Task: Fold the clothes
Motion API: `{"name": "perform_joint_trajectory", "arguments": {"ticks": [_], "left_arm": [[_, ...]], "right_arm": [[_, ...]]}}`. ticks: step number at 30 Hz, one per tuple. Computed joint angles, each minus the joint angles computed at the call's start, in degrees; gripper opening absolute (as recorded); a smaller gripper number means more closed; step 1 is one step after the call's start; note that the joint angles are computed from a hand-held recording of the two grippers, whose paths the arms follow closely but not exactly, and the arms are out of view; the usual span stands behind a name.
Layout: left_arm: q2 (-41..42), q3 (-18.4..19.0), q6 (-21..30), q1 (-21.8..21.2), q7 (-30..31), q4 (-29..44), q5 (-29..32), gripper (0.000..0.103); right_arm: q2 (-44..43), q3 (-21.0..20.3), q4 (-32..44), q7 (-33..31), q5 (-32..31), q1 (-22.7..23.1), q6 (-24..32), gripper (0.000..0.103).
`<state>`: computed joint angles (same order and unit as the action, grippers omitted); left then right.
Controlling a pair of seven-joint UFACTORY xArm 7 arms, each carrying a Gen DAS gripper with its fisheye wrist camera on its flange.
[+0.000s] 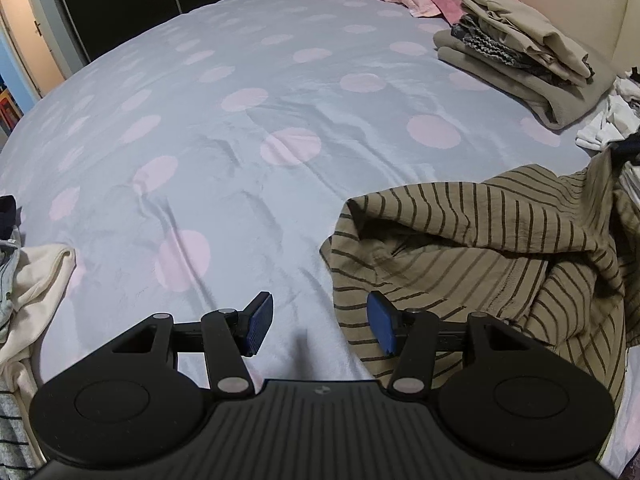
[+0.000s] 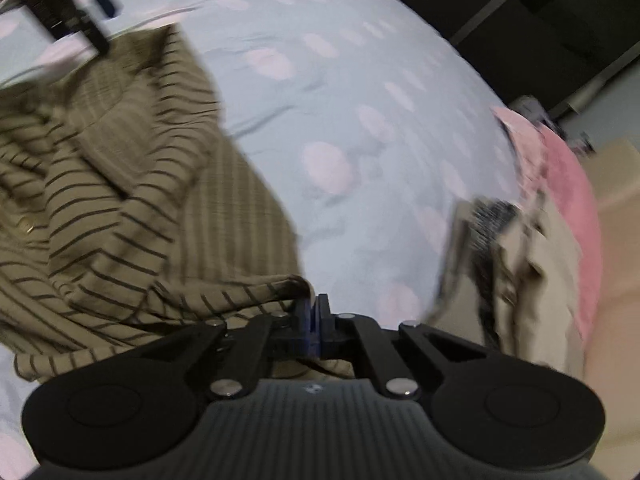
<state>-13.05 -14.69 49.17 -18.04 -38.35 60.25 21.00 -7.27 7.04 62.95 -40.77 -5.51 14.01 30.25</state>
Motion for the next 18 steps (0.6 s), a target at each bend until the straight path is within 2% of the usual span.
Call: {"name": "perform_joint_trajectory", "arguments": {"ticks": [5, 10, 12, 15, 18], "left_arm": [[-0.63, 0.40, -2.60, -0.51, -0.37, -0.69, -3.44, 0.050], [0.67, -1.15, -1.28, -1.18, 0.00, 1.58, -1.18, 0.051], [1.26, -1.50, -0.62, -1.63, 0.25, 2.65, -0.23, 0.051], [2.44, -1.57, -0.11, -2.33, 0.80, 4.12, 0.52, 0.051], [4.25, -1.45, -0.21, -3.09, 1.44, 5.68, 1.03, 0.051]], "right_arm": [[-3.87, 0.89, -2.02, 14.14, -11.23, -4.64, -0.85, 0.001], [-7.64, 1.18, -3.85, 23.02, -18.79, -9.18, 0.06, 0.001], [-8.36, 1.80, -4.33, 27.54, -23.66, -11.99, 0.14, 0.000], [-8.12, 2.57, -3.78, 35.08, -31.23, -15.97, 1.18, 0.000], [-7.04, 2.16, -2.55, 41.04, -35.97, -17.93, 3.13, 0.000]]}}
